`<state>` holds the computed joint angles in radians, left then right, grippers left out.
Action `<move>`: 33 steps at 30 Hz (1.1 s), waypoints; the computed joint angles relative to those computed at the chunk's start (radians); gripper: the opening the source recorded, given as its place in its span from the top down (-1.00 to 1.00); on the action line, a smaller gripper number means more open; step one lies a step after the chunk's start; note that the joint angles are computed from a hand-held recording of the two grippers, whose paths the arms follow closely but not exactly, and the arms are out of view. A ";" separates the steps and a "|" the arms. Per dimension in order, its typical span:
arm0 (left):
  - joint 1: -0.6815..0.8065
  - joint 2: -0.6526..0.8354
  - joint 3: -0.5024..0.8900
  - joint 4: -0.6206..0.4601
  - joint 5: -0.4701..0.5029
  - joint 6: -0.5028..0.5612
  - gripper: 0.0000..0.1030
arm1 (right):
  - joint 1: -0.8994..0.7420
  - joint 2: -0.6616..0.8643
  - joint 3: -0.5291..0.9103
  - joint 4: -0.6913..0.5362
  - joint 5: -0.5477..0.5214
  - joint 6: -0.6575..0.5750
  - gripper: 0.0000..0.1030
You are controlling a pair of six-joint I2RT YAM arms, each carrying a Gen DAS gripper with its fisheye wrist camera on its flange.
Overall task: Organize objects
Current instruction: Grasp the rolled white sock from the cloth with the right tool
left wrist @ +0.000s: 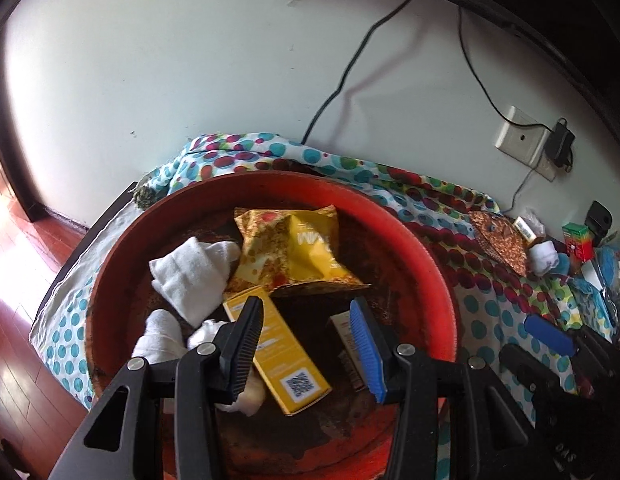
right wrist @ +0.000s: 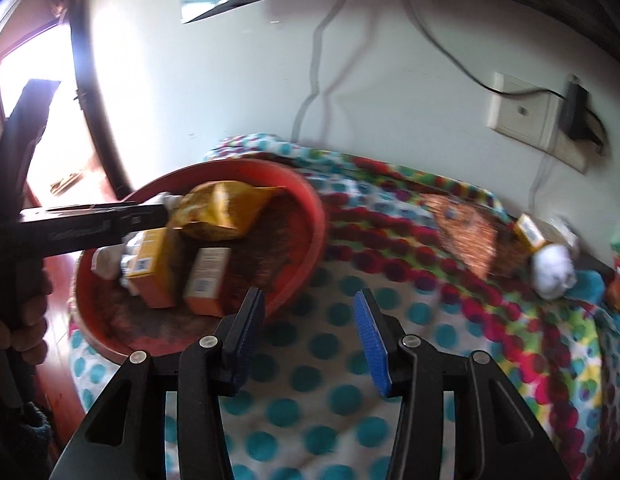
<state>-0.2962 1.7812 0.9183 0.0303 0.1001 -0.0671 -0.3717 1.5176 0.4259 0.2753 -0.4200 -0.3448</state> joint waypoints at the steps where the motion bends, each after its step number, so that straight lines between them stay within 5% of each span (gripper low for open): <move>1: -0.022 -0.001 -0.001 0.001 -0.001 0.007 0.10 | -0.036 0.013 0.009 -0.001 -0.008 -0.010 0.13; 12: -0.184 0.033 0.006 0.009 0.000 0.027 0.10 | -0.360 0.224 0.204 0.012 -0.001 -0.064 0.09; 19: -0.276 0.073 0.023 0.015 -0.036 0.046 0.10 | -0.392 0.391 0.410 -0.016 0.072 -0.036 -0.15; 33: -0.406 0.131 0.013 0.069 -0.041 0.091 0.10 | -0.355 0.622 0.696 -0.136 0.091 -0.029 -0.17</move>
<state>-0.7017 1.9127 0.9308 0.0992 0.0588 0.0239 -0.7270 2.1396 1.1214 0.1395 -0.3295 -0.3740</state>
